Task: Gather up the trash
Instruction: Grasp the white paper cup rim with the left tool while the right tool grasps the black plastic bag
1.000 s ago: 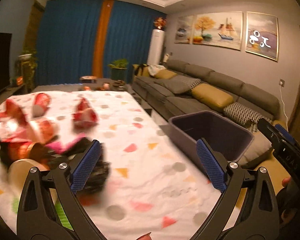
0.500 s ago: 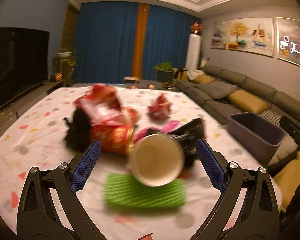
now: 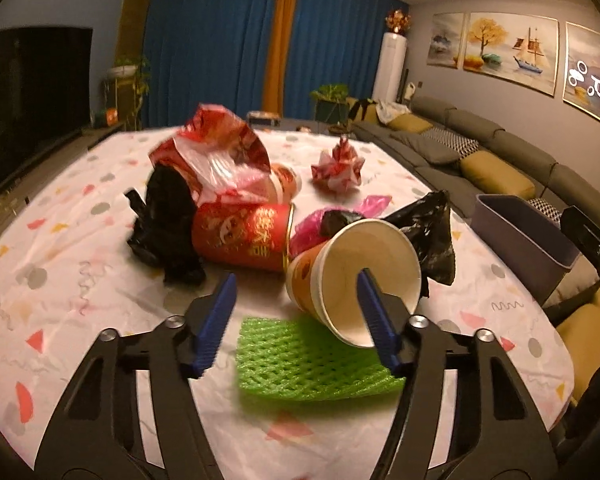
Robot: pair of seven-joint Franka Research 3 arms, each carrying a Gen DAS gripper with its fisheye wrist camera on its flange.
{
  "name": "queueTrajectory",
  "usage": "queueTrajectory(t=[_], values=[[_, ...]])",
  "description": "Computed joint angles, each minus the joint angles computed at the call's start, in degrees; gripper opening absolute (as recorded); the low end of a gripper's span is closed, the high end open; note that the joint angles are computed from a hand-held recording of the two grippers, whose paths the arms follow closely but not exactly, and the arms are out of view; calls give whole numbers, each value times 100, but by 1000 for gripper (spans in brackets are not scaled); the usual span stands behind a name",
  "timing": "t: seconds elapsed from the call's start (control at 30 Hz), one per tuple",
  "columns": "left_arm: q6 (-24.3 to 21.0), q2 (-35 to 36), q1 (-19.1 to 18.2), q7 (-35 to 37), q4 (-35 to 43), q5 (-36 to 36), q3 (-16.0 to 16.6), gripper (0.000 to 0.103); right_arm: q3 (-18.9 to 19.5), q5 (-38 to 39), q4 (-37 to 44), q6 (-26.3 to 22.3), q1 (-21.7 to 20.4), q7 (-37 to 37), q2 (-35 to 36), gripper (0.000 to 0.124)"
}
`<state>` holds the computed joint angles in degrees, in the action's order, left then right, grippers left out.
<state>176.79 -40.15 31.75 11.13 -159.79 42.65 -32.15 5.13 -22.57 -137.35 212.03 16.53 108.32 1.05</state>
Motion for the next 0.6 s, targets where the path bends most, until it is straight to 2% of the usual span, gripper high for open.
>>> queueTrajectory(t=[0.03, 0.07, 0.13, 0.17, 0.23, 0.3, 0.47, 0.6], values=[[23, 110, -36, 41, 27, -15, 70, 48, 14, 20, 34, -21, 15, -16, 35, 75], [14, 179, -75, 74, 50, -31, 119, 44, 24, -21, 78, -56, 14, 12, 67, 75], [16, 325, -121, 123, 101, -44, 186, 26, 58, -108, 181, -144, 7, 78, 148, 75], [28, 417, -156, 157, 131, -52, 236, 21, 79, -152, 221, -174, -4, 116, 184, 75], [29, 501, -133, 144, 162, -46, 234, 8, 141, -467, 378, -307, -75, 398, 294, 75], [101, 536, -96, 94, 150, -36, 239, 2, 219, -739, 518, -417, -162, 649, 386, 75], [489, 154, 119, 21, -92, -189, 114, 2, 448, -1084, 808, -636, -320, 927, 601, 75], [611, -335, 64, 162, -347, -501, 210, 2, 710, -1398, 1092, -831, -490, 1156, 805, 75]])
